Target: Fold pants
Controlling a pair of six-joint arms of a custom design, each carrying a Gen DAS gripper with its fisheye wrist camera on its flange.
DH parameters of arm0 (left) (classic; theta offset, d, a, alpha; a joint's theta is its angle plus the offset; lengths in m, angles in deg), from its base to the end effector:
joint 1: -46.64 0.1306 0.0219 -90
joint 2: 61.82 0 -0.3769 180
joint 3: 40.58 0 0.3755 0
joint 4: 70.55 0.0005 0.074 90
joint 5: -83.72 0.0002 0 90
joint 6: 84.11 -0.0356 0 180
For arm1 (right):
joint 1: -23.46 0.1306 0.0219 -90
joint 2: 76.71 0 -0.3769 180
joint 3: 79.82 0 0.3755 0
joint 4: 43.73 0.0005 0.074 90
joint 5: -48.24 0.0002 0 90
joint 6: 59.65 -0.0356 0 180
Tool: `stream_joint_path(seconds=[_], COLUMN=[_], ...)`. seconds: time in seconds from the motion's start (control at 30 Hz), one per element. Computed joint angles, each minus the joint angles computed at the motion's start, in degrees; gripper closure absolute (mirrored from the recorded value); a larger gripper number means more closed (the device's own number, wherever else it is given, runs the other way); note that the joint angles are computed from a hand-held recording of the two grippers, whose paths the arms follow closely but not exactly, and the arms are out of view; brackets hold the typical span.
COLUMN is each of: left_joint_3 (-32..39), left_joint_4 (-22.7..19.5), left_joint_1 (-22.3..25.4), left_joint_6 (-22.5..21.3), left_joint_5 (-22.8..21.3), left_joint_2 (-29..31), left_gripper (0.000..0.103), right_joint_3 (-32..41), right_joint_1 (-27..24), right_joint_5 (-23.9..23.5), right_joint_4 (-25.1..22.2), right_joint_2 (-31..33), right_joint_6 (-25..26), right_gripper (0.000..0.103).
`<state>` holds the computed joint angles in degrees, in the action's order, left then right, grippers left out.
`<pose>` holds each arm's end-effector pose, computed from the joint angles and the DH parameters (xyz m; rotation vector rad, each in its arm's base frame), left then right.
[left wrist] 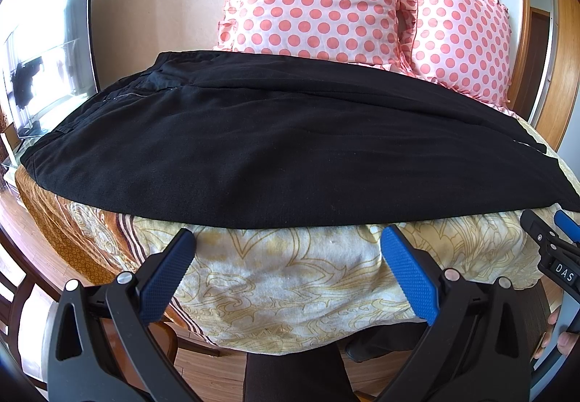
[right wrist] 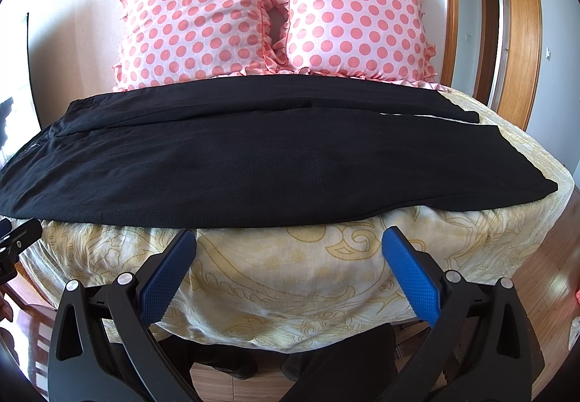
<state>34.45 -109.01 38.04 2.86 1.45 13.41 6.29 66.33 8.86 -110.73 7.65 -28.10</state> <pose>0.3814 -0.0630 0.4253 0.3000 2.2260 -0.2039 0.3125 0.2519 0.4293 0.5214 2.1365 -0.2846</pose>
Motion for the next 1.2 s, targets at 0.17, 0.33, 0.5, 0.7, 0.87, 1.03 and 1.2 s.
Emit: stream_joint_path(seconds=[0.17,0.33,0.5,0.7,0.87,1.03,1.2], left_joint_3=[-0.1,-0.1,-0.3,1.2,3.5,12.3,15.5], left_joint_4=[0.1,0.1,0.7,-1.3,3.8,3.0,7.1], left_joint_1=[0.0,0.0,0.1,1.7,3.3,3.4,0.3], left_joint_6=[0.0,0.0,0.1,-4.2,-3.9,2.5,2.0], left_joint_5=[0.0,0.0,0.2,3.1,3.7,4.9,-3.2], left_joint_2=[0.0,0.0,-0.1,-1.0,-2.3,5.2,9.3], left_gripper=[0.002,0.002,0.002,0.002,0.002,0.002,0.002], right_joint_3=[-0.3,0.0,-0.6,-3.9,-3.7,4.1,21.8], right_joint_1=[-0.1,0.0,0.3,-0.3,-3.8,-20.7,-39.8], right_joint_5=[0.1,0.1,1.4,-2.6,0.3,-8.9,-19.9], right_joint_4=[0.2,0.0,1.6,6.5,9.5,11.7,-0.5], right_joint_2=[-0.2,0.0,-0.2,-5.0,-11.3,-10.2,4.5], right_joint_6=[0.2,0.0,0.7,8.1,15.1,23.4,19.4], right_gripper=[0.001,0.001,0.001,0.001,0.001,0.001,0.001])
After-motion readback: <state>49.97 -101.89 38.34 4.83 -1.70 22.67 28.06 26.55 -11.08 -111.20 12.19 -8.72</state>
